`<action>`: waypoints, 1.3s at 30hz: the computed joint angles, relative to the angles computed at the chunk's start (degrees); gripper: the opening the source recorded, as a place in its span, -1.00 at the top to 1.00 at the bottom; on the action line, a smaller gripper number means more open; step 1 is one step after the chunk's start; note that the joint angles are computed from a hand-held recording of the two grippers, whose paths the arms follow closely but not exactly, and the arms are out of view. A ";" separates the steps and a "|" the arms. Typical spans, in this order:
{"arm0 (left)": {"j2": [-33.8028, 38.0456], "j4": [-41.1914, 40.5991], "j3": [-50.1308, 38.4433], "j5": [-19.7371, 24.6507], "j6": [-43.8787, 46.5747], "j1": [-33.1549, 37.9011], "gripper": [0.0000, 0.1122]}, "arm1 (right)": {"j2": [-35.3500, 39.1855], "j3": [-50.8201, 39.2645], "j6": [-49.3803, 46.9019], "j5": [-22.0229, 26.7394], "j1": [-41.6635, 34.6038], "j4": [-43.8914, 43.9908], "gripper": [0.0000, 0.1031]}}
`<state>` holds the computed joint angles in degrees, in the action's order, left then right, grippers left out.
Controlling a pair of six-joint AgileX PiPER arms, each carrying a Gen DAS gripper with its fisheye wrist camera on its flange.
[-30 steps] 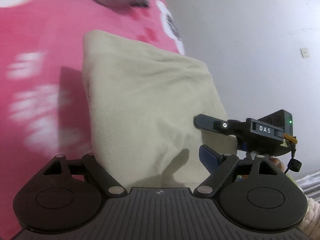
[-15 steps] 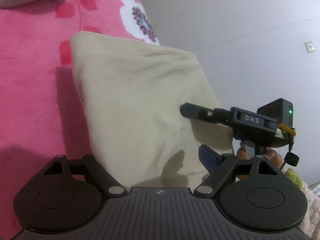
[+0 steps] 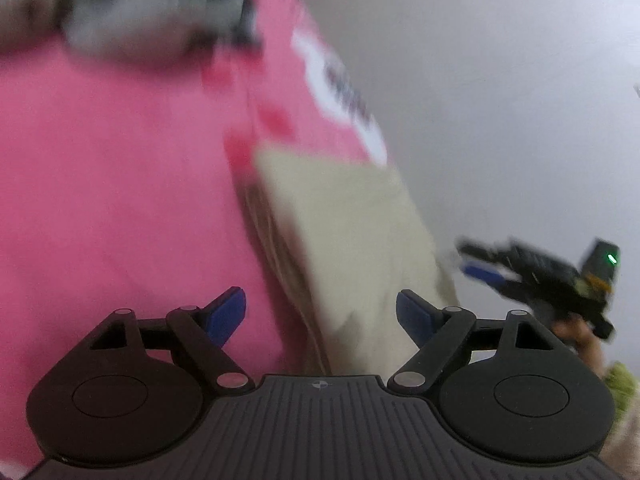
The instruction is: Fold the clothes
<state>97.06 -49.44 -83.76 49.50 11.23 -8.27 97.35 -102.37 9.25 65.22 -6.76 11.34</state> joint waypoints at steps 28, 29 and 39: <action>17.42 20.64 -24.17 0.03 1.29 -10.78 -0.35 | -20.24 28.96 8.73 -8.55 14.47 -18.43 0.24; 15.91 19.68 -22.81 -0.30 2.47 -10.35 -0.35 | -20.96 28.06 9.07 -7.81 15.06 -19.24 0.26; 2.13 15.29 -4.40 -0.09 23.20 -14.97 -0.49 | -26.12 27.99 16.39 -3.00 23.99 -23.82 0.27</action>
<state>99.19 -34.15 -88.16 49.41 34.43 -23.24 71.22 -74.38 25.65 62.22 17.23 -12.48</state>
